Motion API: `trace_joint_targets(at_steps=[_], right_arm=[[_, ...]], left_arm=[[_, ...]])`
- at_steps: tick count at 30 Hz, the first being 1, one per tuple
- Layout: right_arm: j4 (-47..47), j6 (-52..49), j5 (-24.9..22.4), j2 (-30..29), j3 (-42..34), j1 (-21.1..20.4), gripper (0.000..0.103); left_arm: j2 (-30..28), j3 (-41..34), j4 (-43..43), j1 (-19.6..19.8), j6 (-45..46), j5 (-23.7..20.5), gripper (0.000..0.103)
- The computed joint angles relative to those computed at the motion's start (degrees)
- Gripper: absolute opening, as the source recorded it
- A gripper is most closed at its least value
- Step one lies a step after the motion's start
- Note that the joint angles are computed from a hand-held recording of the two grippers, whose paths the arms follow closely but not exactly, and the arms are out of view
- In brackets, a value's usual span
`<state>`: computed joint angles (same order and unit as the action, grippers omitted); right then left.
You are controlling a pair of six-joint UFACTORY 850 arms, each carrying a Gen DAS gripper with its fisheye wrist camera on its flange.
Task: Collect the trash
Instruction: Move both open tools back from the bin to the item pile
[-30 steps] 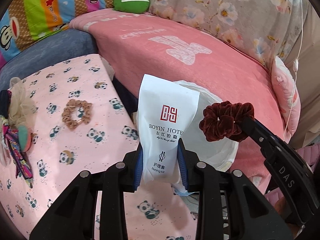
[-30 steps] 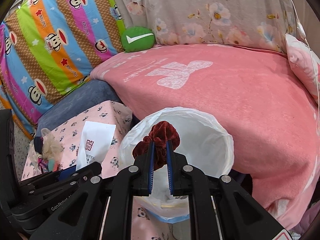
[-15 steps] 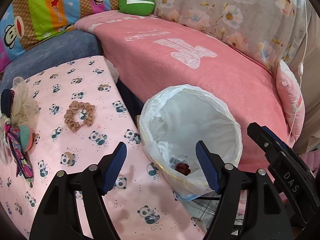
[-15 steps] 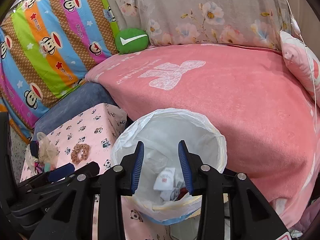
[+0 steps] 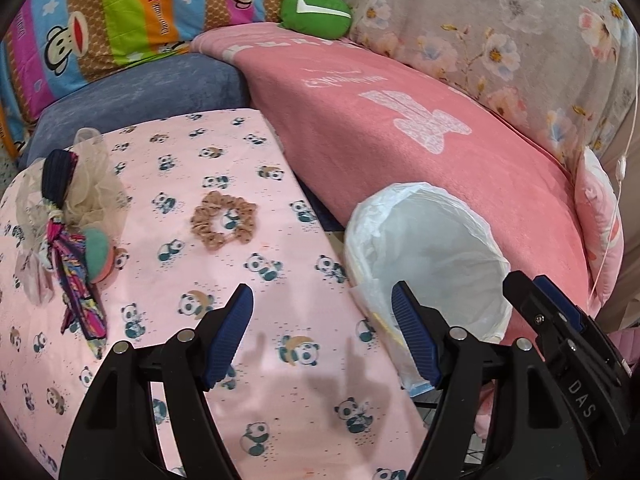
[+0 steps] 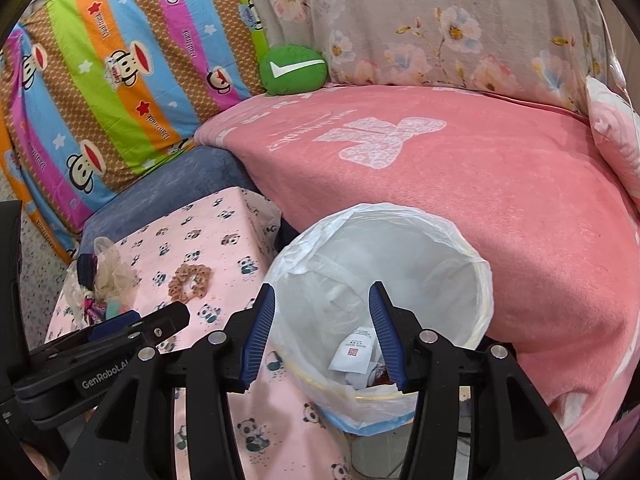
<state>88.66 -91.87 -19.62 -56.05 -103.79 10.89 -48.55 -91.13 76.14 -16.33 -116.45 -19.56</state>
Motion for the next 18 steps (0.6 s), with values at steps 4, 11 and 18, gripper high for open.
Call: trace_joint_targets(at_steps=[4, 11, 18], right_arm=[[0.10, -1.12, -0.52, 0.60, 0.96, 0.98, 0.049], [-0.43, -2.23, -0.62, 1.34, 2.28, 2.97, 0.050], [-2.02, -1.72, 0.01, 1.51, 2.75, 4.72, 0.051]], left_arm=[[1.51, 2.72, 2.14, 0.55, -2.98, -1.18, 0.068], [4.12, 7.32, 5.67, 1.63, -8.07, -2.46, 0.068], [6.33, 11.19, 8.83, 2.83, -12.66, -3.02, 0.068]])
